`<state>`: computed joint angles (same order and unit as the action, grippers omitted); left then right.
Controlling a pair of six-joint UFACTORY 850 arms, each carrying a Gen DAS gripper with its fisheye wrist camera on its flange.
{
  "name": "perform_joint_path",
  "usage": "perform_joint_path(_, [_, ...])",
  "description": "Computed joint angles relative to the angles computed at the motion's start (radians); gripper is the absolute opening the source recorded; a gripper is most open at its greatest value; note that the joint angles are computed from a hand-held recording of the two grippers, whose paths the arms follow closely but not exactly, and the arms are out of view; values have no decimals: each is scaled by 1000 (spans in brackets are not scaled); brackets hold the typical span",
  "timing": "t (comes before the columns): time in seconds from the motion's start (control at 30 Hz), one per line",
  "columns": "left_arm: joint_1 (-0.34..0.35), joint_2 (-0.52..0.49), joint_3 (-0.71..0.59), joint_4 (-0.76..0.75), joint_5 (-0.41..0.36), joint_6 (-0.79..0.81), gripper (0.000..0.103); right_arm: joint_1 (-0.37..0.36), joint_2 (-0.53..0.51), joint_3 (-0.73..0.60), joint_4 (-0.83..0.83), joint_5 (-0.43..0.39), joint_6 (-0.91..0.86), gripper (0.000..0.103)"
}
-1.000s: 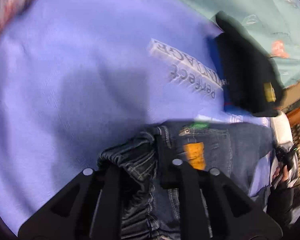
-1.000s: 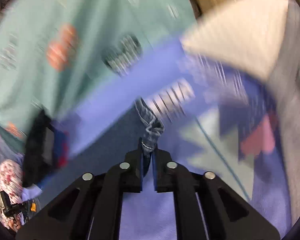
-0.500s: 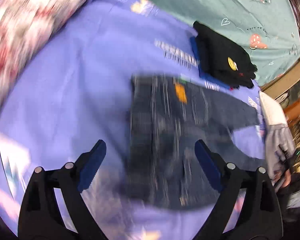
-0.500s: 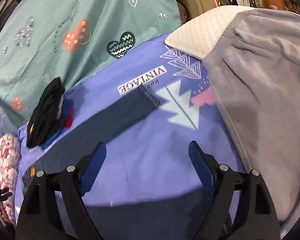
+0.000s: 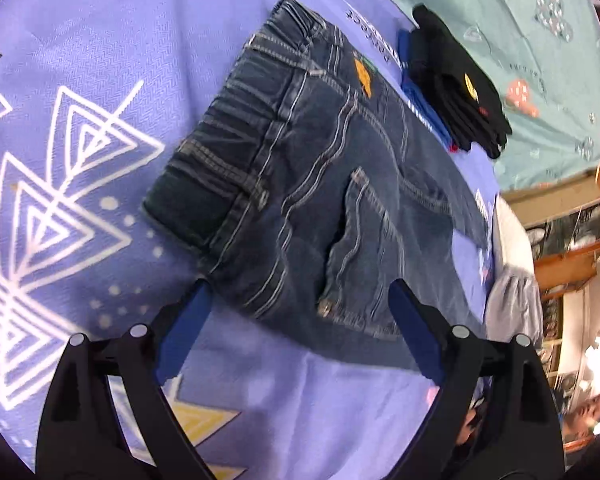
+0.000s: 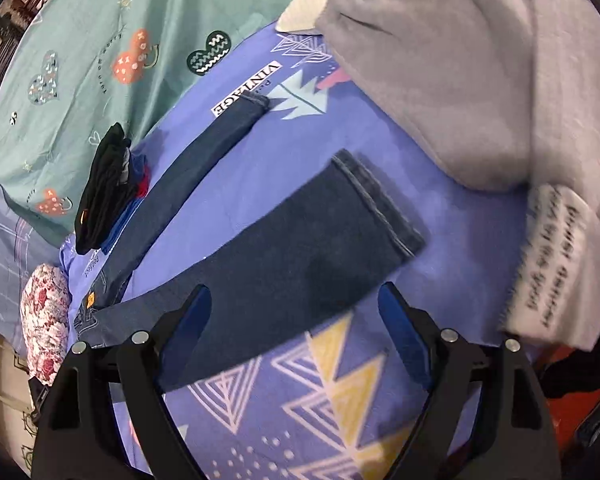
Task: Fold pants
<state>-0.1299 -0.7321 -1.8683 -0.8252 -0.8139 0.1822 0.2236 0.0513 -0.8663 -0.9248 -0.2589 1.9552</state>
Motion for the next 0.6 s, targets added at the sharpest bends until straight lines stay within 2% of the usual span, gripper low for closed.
perform_joint_path(0.1, [-4, -10, -9, -19, 27, -17, 93, -6, 2, 11, -31, 1, 41, 86])
perform_joint_path(0.17, [-17, -28, -42, 17, 30, -29, 92, -9, -24, -13, 11, -7, -20, 86])
perform_joint_path(0.2, [-22, -29, -45, 27, 38, -27, 83, -4, -44, -38, 43, -48, -72, 86])
perform_joint_path(0.23, [-24, -36, -53, 18, 29, -19, 64, 3, -76, -77, 102, -114, -154, 86])
perform_joint_path(0.27, [-26, -40, -55, 24, 33, -26, 56, 4, -95, -97, 135, -151, -197, 87])
perform_joint_path(0.33, [-15, -22, -14, -28, 69, -13, 32, -2, -140, -148, 222, -218, -318, 87])
perform_joint_path(0.4, [8, 0, 37, -130, 74, 27, 20, -18, -175, -186, 323, -242, -446, 87])
perform_joint_path(0.5, [14, 37, 90, -191, 97, 83, 18, -37, -183, -190, 377, -221, -491, 87])
perform_joint_path(0.57, [5, 65, 114, -197, 131, 120, 18, -34, -182, -190, 347, -222, -482, 72])
perform_joint_path(0.6, [0, 69, 112, -185, 137, 124, 18, -35, -179, -185, 349, -197, -504, 45])
